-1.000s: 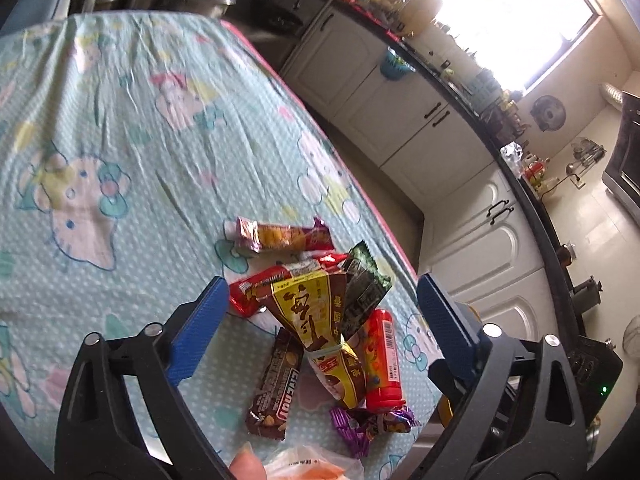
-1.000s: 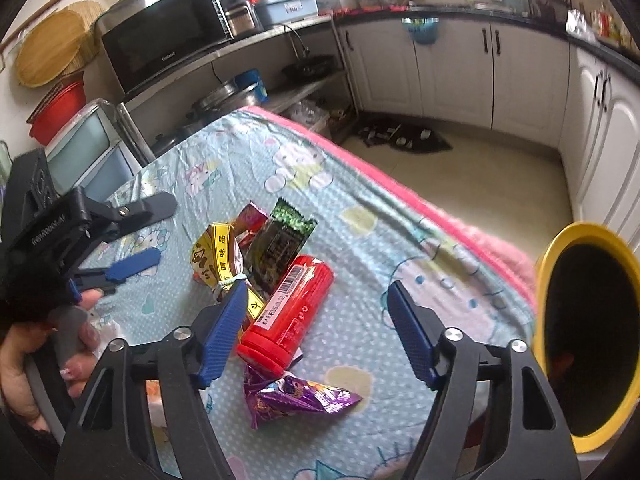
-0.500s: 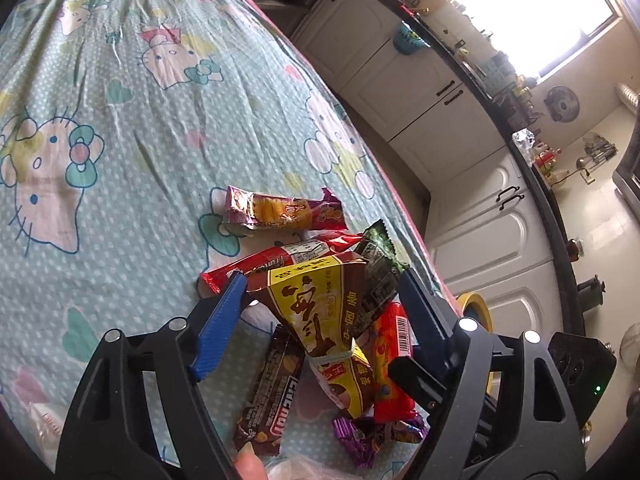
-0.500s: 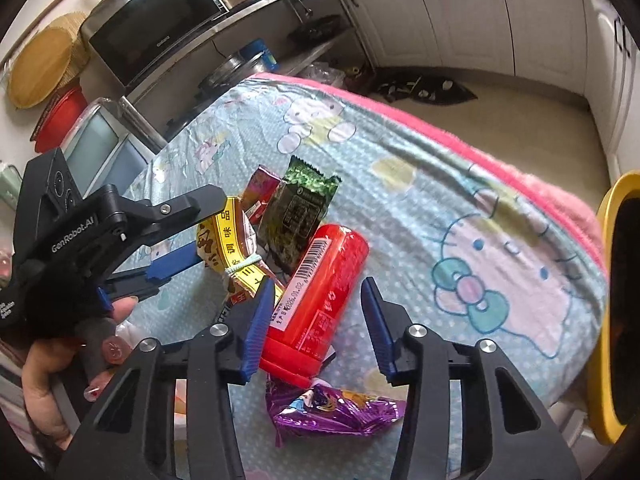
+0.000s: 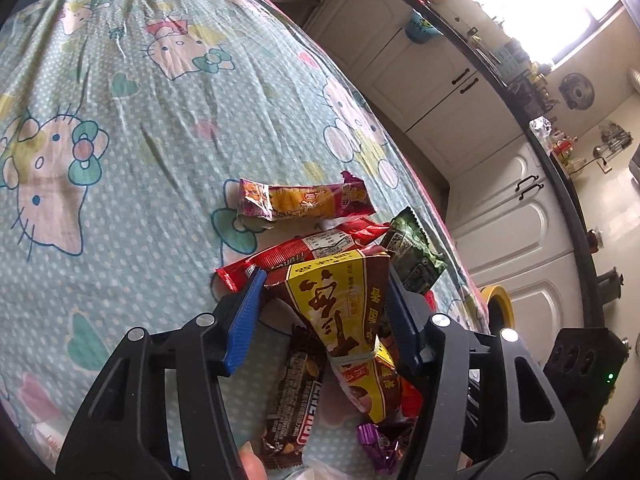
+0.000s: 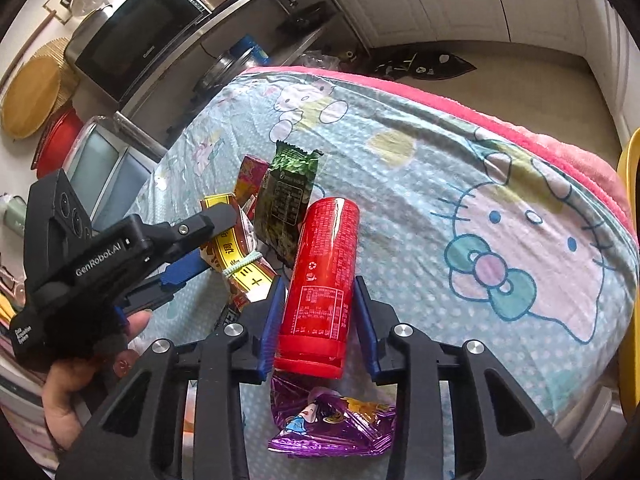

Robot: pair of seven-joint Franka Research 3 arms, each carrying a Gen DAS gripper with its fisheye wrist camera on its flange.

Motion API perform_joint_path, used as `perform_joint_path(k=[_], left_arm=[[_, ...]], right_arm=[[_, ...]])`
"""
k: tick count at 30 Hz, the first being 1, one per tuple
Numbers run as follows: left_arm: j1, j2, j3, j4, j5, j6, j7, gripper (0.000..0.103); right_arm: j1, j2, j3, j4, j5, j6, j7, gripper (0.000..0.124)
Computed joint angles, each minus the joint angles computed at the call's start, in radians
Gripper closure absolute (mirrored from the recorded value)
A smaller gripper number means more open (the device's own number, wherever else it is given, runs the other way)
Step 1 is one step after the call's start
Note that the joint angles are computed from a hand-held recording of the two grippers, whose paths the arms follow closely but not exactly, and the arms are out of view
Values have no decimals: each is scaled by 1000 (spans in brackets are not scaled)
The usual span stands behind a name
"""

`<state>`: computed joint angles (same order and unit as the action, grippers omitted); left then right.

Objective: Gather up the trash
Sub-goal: 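Grasp the red tube with right tool while left tool grasps yellow snack box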

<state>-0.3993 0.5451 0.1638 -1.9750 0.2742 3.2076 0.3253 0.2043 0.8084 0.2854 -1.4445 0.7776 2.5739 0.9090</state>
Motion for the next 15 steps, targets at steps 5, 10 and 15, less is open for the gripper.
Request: perform_joint_path(k=[5,10,15], left_arm=[[-46,4,46,6,14,-4,-12,54],[-116,-10,118,-33,11,37,-25,55],[-214,-28,213,-95,-52,108,-3,55]], right_arm=[[-4,-4,7,-11,14,21,-1,93],[-20,-16,18,-32,41,45,-19,94],[-38,-36,30,-55,75,65,-53,94]])
